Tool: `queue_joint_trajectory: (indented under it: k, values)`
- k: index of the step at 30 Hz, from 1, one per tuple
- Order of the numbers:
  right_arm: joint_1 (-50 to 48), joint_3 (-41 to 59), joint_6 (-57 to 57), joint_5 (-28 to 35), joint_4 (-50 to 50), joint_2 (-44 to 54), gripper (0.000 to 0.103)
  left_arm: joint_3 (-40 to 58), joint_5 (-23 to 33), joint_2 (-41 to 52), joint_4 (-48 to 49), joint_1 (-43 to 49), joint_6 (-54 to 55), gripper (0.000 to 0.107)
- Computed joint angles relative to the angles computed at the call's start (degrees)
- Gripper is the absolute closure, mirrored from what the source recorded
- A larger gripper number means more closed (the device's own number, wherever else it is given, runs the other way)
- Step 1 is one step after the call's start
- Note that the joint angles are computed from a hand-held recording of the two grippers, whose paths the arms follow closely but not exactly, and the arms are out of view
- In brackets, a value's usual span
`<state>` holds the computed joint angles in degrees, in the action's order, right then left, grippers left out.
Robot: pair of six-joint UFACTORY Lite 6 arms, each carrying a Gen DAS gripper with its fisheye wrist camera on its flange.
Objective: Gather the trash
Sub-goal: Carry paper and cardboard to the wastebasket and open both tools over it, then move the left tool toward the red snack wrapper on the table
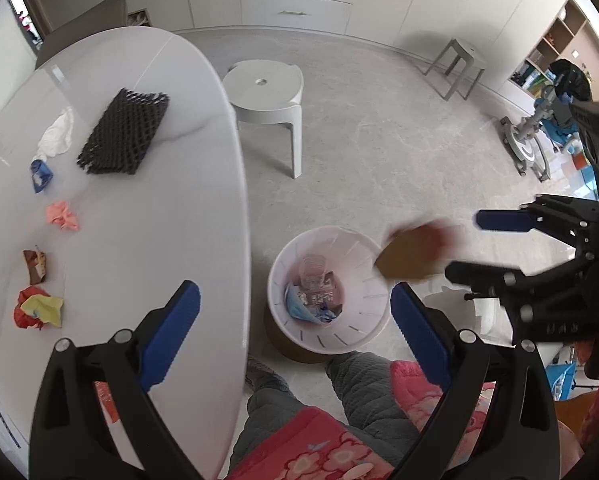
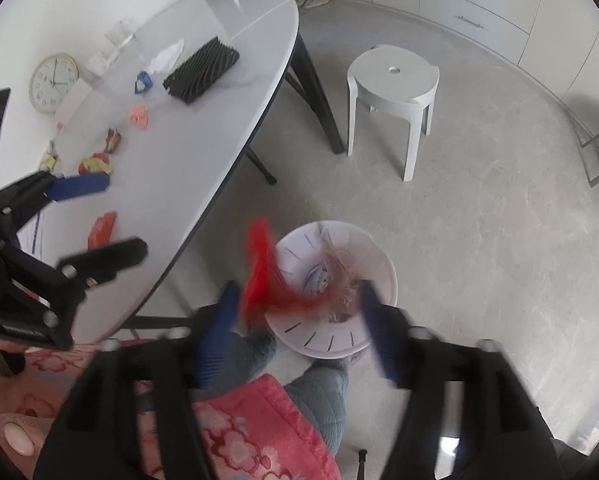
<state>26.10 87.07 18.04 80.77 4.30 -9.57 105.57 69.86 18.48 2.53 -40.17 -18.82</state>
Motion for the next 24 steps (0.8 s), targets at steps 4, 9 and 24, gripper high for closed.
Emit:
queue_joint_trajectory:
  k: [4,9,24]
  values:
    - [2.3,2.5,4.2,-0.1,-4.1,1.4,0.004,-2.4,-0.5,-2.3,0.2,1.2,0.2,0.015]
    - [2.1,5.6,6.1,-0.5,-5.8,2.9,0.002,-5.2,-1.0,-4.8,0.1,2.6,0.7,0.015]
    - [7.9,12.2,8.3,-0.6,-6.0,10.9,0.002,-16.4,-1.9,-14.4,0.8,7.2,0.0,0.015]
